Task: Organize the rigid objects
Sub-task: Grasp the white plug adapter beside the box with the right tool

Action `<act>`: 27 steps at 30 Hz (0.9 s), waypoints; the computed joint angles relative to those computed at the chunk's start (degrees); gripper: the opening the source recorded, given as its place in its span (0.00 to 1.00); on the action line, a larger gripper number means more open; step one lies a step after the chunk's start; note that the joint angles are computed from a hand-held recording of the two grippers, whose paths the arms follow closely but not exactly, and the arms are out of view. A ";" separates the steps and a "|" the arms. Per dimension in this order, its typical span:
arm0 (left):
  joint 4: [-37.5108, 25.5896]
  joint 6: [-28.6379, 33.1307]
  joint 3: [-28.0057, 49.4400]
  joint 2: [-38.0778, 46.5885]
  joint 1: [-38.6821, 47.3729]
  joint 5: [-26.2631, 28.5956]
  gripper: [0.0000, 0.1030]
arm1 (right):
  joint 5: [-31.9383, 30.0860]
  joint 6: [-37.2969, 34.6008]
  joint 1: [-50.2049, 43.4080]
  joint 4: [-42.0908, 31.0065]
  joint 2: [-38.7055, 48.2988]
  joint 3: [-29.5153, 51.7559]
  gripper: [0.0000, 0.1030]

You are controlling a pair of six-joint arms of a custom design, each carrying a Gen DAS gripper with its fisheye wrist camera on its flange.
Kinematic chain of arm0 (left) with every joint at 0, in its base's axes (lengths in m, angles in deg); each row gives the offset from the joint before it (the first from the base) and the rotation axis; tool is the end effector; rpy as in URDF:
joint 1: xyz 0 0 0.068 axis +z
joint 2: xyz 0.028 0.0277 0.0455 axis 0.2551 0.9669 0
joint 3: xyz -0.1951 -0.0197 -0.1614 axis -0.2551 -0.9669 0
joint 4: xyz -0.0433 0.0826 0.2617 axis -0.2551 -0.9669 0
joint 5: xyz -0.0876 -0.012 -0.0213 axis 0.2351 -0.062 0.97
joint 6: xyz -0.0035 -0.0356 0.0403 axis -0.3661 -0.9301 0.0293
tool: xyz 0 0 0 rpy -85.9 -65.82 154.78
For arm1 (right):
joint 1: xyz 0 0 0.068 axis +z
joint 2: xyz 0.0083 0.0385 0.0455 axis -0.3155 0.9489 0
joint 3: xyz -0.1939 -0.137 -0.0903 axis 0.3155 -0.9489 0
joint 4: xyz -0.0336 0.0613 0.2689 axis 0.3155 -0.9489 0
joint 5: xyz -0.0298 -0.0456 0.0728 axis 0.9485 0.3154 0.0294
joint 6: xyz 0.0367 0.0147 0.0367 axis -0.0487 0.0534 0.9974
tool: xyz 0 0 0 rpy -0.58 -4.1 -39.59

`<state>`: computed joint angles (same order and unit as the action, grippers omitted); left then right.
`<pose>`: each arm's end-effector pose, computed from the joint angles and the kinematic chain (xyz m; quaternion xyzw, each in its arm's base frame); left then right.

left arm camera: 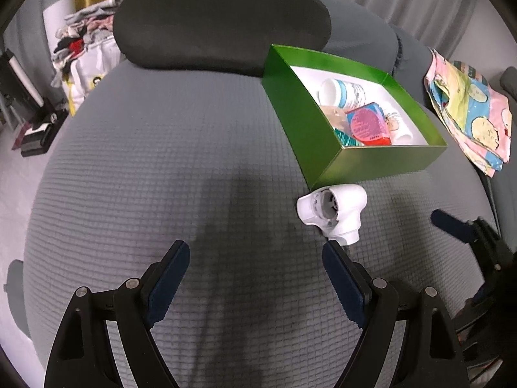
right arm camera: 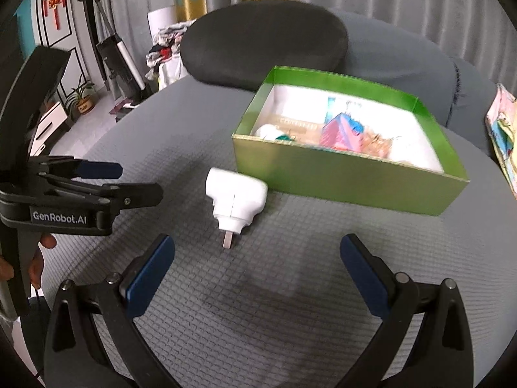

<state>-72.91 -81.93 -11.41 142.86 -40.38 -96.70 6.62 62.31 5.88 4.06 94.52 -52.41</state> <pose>0.1734 -0.2345 0.0494 0.0657 0.9601 -0.1129 0.2474 0.1592 0.0699 0.0432 -0.1549 0.9301 0.0596 0.3276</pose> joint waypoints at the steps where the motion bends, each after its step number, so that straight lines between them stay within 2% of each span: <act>1: 0.29 0.30 0.44 0.67 0.38 0.68 0.82 | -0.57 0.01 -0.17 1.73 2.69 0.50 0.99; 6: 0.98 2.17 3.02 3.58 1.83 3.35 0.82 | -3.50 -0.15 -0.91 10.76 17.05 3.66 0.99; 11: 1.41 5.30 7.34 7.56 2.11 4.42 0.82 | -5.38 0.02 -1.79 15.72 25.47 6.83 0.99; 19: 2.99 10.70 12.09 12.68 2.43 5.71 0.82 | -9.00 -1.51 -3.76 20.34 32.28 9.63 0.97; 27: 5.45 13.19 13.30 15.04 3.44 9.78 0.82 | -14.12 -2.65 -5.80 21.31 36.36 12.28 0.82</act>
<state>-67.46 -68.74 1.89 157.89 -36.93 -86.92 -7.50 59.66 0.08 25.37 130.89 -40.14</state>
